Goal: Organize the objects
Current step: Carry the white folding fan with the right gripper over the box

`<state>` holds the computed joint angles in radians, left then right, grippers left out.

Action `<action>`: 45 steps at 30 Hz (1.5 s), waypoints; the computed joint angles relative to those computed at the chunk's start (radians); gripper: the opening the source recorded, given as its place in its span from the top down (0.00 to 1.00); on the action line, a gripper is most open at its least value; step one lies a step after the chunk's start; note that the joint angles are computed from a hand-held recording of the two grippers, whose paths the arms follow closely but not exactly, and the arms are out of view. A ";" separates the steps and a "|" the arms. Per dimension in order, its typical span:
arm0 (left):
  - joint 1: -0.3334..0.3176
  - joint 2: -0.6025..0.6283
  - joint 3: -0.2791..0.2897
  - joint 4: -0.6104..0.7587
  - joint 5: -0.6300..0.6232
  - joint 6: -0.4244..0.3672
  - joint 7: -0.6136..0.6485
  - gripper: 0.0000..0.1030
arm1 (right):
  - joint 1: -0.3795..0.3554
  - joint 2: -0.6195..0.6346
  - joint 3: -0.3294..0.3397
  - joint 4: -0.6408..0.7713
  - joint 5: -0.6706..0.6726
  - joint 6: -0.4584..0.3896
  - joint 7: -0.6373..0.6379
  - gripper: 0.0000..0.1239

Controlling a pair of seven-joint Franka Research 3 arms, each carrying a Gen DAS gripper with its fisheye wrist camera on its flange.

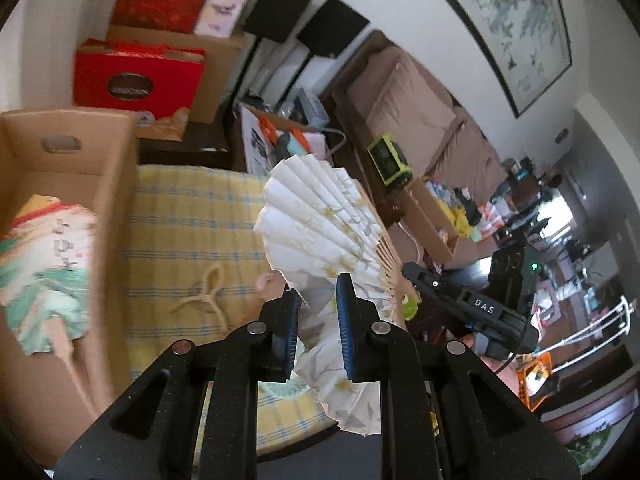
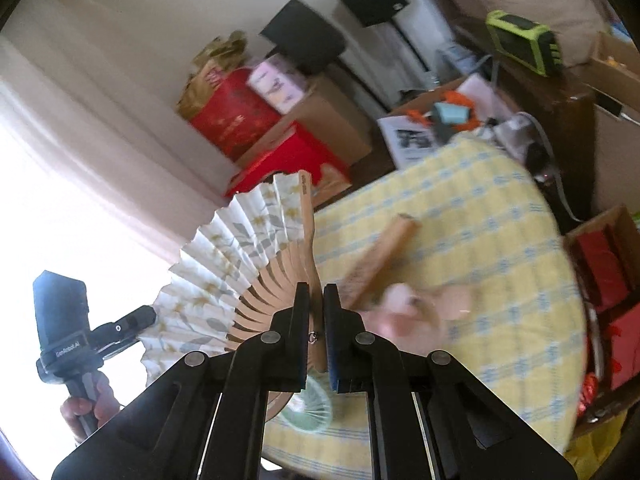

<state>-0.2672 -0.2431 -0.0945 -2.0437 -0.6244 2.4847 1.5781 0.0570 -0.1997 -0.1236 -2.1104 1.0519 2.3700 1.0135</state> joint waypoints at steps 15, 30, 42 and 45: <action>0.089 -0.212 0.154 -0.181 0.039 0.004 0.002 0.85 | 0.127 0.177 0.132 0.256 -0.049 0.038 0.072 0.94; 0.160 -0.243 0.255 -0.295 0.024 0.060 0.040 0.85 | 0.201 0.420 0.234 0.544 -0.239 0.055 0.203 0.95; 0.271 -0.107 0.196 -0.248 0.169 0.041 -0.017 0.75 | 0.244 0.547 0.261 0.633 -0.428 0.111 0.249 0.92; 0.291 -0.084 0.171 -0.233 0.231 0.003 -0.038 0.58 | 0.254 0.534 0.256 0.604 -0.478 0.143 0.257 0.89</action>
